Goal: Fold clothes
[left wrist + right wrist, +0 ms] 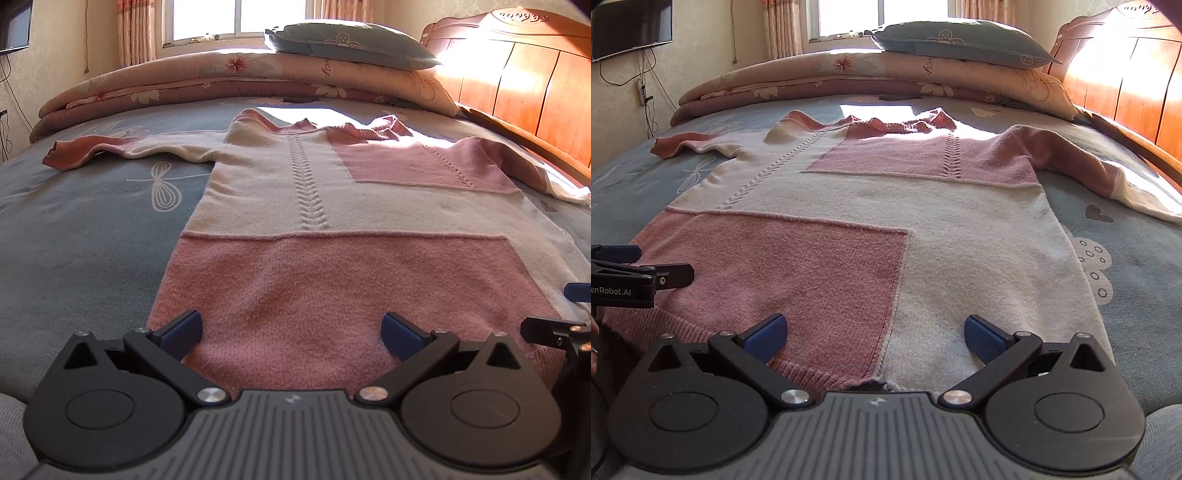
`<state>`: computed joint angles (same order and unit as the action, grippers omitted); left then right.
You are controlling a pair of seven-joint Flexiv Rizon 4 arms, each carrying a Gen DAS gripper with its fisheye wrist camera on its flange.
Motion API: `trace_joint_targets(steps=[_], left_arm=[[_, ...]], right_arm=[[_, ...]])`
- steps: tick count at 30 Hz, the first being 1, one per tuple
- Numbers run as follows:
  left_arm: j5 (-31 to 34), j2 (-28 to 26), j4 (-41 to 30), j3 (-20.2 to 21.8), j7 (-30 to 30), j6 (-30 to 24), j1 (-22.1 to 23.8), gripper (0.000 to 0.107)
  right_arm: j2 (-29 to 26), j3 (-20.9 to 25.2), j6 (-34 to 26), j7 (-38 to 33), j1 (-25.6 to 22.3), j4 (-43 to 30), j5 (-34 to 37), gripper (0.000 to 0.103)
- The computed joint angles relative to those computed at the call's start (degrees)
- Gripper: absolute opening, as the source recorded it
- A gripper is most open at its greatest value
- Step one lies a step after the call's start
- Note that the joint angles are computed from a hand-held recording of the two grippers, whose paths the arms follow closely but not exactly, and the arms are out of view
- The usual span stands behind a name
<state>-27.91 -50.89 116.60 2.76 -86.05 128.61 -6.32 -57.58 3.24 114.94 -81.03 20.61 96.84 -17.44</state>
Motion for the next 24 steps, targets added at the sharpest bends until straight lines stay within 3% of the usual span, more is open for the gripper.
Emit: trace_joint_targets(steps=[8, 16, 19, 21, 24], left_arm=[[0.0, -0.5, -0.2, 0.1, -0.4, 1.1, -0.2, 0.102], [-1.0, -1.1, -0.7, 0.1, 0.1, 2.0, -0.5, 0.102], [0.1, 0.0, -0.5, -0.7, 0.4, 0.3, 0.5, 0.102], [1.7, 0.9, -0.8, -1.1, 0.6, -0.9, 1.4, 0.102], [4.0, 2.0, -1.9, -1.2, 1.2, -1.7, 2.2, 0.102]], right_arm=[[0.8, -0.7, -2.4, 0.1, 0.9, 0.0, 0.4, 0.103], [-0.9, -1.2, 3.5, -0.3, 1.6, 0.2, 3.2, 0.103], [-0.2, -0.9, 1.1, -0.6, 1.0, 0.1, 1.4, 0.103], [0.3, 3.0, -1.6, 0.4, -2.9, -0.5, -2.4, 0.103], [-0.9, 14.4, -5.3, 3.4, -13.8, -2.7, -10.8, 0.103]])
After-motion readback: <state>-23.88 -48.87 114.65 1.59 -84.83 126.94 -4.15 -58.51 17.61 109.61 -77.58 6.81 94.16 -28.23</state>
